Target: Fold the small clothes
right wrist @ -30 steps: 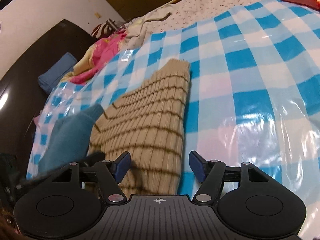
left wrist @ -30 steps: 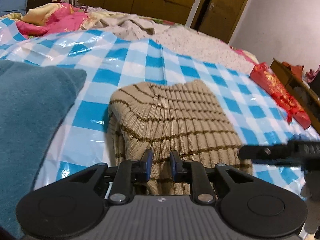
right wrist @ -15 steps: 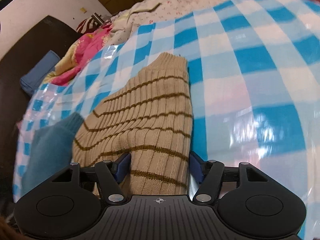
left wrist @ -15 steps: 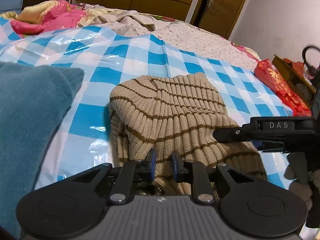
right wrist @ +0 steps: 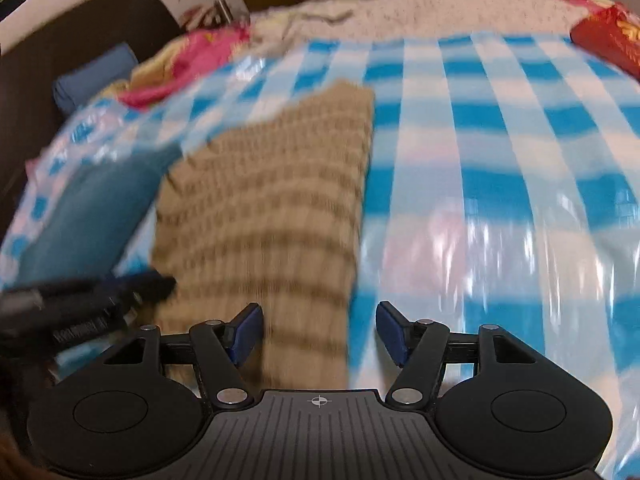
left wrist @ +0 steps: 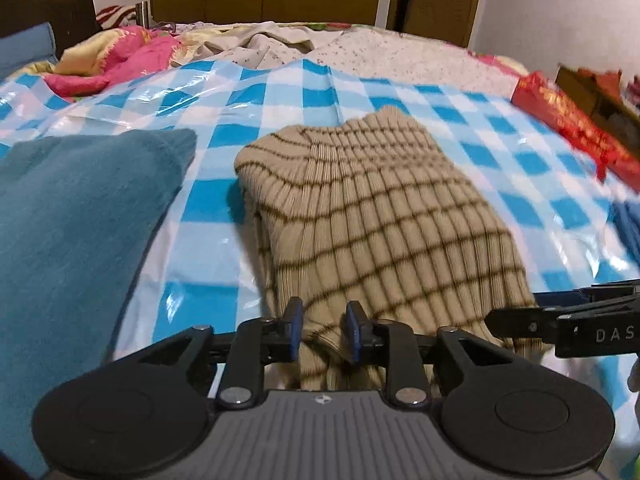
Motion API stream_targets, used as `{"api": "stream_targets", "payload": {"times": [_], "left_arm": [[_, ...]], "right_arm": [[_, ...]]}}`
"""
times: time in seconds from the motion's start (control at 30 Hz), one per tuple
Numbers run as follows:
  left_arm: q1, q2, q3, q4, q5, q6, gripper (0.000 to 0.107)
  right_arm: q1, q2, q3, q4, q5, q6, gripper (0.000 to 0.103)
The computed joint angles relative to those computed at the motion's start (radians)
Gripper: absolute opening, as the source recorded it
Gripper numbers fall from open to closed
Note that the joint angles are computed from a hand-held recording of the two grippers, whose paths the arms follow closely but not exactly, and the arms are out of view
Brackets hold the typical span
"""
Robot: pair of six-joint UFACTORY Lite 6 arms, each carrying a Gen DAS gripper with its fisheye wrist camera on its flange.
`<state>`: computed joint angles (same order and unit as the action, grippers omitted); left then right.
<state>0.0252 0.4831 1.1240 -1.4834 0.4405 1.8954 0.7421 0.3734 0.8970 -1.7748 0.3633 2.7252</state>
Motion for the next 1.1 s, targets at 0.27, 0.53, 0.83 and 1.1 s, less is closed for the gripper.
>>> {"api": "stream_targets", "payload": {"times": [0.27,0.53,0.83,1.1], "left_arm": [[-0.002,-0.129,-0.173,-0.061,-0.047,0.023,0.043],[0.013,-0.192,-0.267,-0.16,-0.053,0.084,0.049],[0.023,-0.319,-0.418,-0.204,-0.028,0.148,0.068],[-0.013,-0.382,-0.488,-0.291,-0.066,0.227,0.08]], "right_arm": [[0.102,-0.042,-0.066,-0.01,0.078,0.106,0.063],[0.202,-0.033,-0.085,0.066,0.147,0.117,0.063],[0.274,-0.043,-0.1,0.096,0.2,0.157,0.063],[0.335,-0.042,-0.131,0.124,0.253,0.192,0.063]]}}
